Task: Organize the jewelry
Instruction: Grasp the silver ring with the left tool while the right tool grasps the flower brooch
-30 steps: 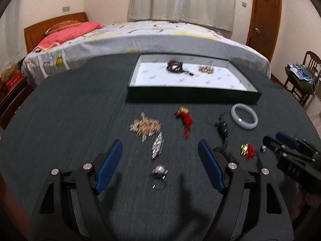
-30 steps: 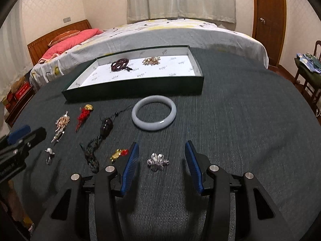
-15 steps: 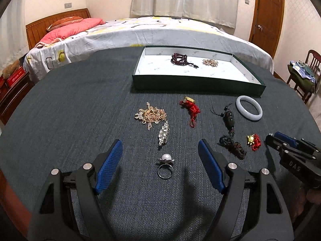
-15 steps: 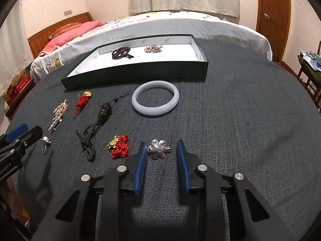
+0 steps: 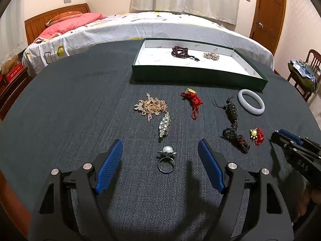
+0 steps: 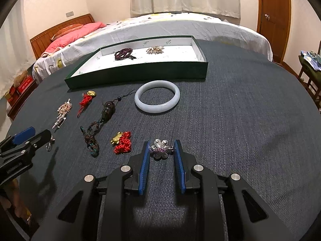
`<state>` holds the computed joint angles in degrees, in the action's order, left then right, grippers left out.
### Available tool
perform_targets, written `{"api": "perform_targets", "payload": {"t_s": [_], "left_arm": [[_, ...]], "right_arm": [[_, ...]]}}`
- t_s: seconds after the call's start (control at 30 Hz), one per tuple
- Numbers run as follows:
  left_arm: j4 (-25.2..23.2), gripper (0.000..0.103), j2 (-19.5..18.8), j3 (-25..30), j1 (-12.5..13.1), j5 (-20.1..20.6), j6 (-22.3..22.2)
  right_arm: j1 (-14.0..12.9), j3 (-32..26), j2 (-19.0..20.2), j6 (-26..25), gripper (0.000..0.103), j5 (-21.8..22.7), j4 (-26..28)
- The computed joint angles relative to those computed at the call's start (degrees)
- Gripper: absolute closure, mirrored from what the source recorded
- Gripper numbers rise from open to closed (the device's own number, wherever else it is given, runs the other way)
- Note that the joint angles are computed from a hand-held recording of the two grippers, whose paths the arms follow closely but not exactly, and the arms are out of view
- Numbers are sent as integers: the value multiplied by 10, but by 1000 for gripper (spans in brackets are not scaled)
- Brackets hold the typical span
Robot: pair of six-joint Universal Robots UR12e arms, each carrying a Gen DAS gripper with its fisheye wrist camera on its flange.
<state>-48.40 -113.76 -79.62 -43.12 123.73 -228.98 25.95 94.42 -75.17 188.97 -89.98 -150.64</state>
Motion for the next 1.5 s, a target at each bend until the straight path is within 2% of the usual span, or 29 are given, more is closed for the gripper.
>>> {"api": "perform_targets", "payload": {"t_s": [0.3,0.4,0.5,0.57,0.6,0.9,1.2,1.5], "left_arm": [[-9,41,0,-5,5,-25,-3],[-4,49,0,-8,6,-28,-1],[5,65,-1,-8,6,-31,22],[9,80,-2,-7,5,-31,33],[12,82,-2,-7,5,-33,36],[23,82,-2,-9,1,-33,42],[44,82,-3,2,-4,-15,57],[69,82,-14,32,-1,-9,90]], "right_arm": [[-3,5,-2,3,78,13,-2],[-2,6,-2,2,78,13,-3],[-1,7,-2,3,78,13,-4],[-1,7,-2,3,78,13,-4],[-1,7,-2,3,78,12,-4],[-1,8,-4,5,78,15,-7],[-2,7,-8,5,78,16,-19],[-3,-10,-3,3,78,20,-32]]}}
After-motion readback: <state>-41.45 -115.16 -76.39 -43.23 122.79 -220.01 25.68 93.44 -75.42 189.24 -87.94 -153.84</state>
